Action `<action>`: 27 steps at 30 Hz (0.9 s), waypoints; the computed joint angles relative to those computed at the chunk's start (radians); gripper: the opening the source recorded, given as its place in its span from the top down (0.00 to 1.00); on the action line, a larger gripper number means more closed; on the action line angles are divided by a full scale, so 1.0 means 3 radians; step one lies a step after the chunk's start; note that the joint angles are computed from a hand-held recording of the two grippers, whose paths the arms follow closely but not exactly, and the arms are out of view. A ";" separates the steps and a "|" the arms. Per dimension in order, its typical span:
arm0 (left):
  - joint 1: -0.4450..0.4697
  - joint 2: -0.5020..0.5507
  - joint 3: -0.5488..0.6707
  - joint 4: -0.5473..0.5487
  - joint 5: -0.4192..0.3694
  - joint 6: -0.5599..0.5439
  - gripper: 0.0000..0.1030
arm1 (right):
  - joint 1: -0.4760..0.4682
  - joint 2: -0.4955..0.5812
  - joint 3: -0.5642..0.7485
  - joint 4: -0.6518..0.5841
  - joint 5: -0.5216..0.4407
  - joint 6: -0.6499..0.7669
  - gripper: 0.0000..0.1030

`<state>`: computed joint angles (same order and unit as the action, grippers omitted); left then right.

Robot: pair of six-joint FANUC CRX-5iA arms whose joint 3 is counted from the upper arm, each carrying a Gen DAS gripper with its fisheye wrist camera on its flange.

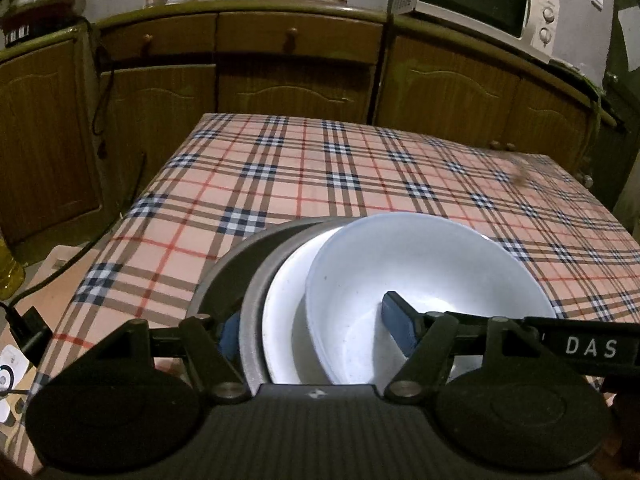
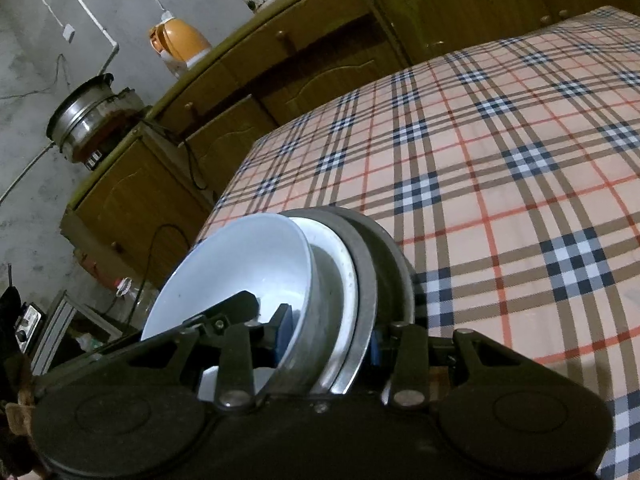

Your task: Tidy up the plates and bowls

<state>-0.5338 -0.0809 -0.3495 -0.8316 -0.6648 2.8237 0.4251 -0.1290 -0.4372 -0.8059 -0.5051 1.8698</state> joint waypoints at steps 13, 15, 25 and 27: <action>-0.0183 0.0074 0.0101 -0.0276 -0.0273 0.0245 0.31 | -0.0104 0.0126 0.0216 0.0042 -0.0386 -0.0046 0.47; -0.0195 0.0078 0.0106 -0.0293 -0.0295 0.0253 0.30 | -0.0139 0.0126 0.0253 0.0053 -0.0469 -0.0050 0.43; -0.0341 0.0089 0.0144 -0.0444 -0.0507 0.0349 0.32 | 0.0081 -0.0371 -0.0060 0.0675 -0.0114 -0.0214 0.29; -0.0428 0.0077 0.0146 -0.0527 -0.0610 0.0412 0.30 | 0.0171 -0.0558 -0.0218 0.0849 0.0018 -0.0247 0.28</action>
<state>-0.6621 -0.0578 -0.3056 -0.9897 -0.8479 2.9474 0.4763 -0.2964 -0.5026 -0.5511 -0.4998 1.7957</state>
